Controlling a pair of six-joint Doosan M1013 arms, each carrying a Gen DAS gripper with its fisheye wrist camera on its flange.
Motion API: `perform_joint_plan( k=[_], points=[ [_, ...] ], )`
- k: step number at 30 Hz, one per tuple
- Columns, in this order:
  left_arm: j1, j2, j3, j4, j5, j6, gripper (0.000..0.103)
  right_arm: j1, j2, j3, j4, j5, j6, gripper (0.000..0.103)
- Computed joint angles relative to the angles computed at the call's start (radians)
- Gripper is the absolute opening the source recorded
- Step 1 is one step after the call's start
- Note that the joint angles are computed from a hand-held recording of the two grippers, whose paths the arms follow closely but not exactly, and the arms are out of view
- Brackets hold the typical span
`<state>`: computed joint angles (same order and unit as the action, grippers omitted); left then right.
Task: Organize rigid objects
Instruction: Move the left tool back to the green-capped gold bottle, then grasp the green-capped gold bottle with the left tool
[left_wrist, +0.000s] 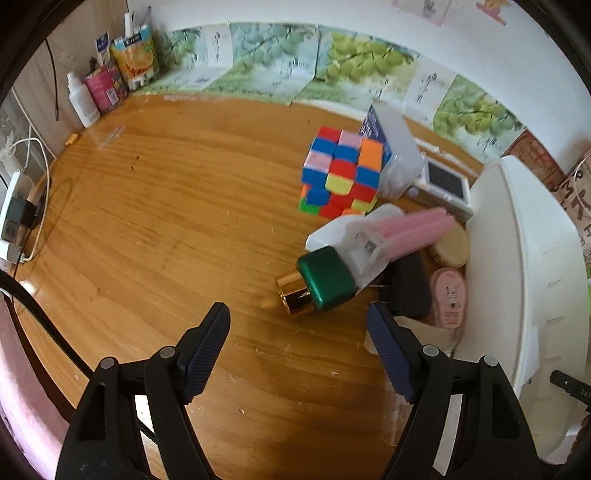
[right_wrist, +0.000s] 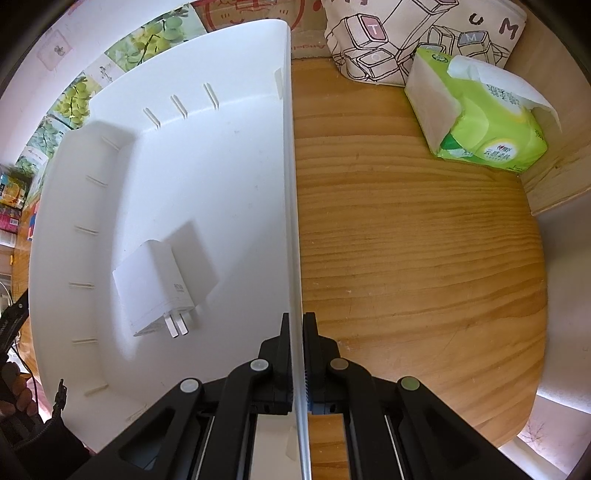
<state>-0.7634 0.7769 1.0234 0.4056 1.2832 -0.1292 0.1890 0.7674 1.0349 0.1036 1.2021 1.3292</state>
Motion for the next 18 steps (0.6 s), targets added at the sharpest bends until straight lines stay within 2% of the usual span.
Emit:
perform_joint_plan(
  k=[5, 13, 18],
  points=[
    [0.014, -0.005, 0.021, -0.037, -0.049, -0.013, 0.079, 0.0, 0.008, -0.007, -0.002, 0.017, 0.004, 0.004],
    [0.03, -0.003, 0.031, -0.055, -0.063, -0.035, 0.079, 0.0, 0.02, -0.023, -0.005, 0.029, 0.008, 0.004],
    [0.037, -0.025, 0.078, -0.053, -0.14, -0.1, 0.077, -0.002, 0.03, -0.035, -0.005, 0.036, 0.014, 0.004]
  ],
)
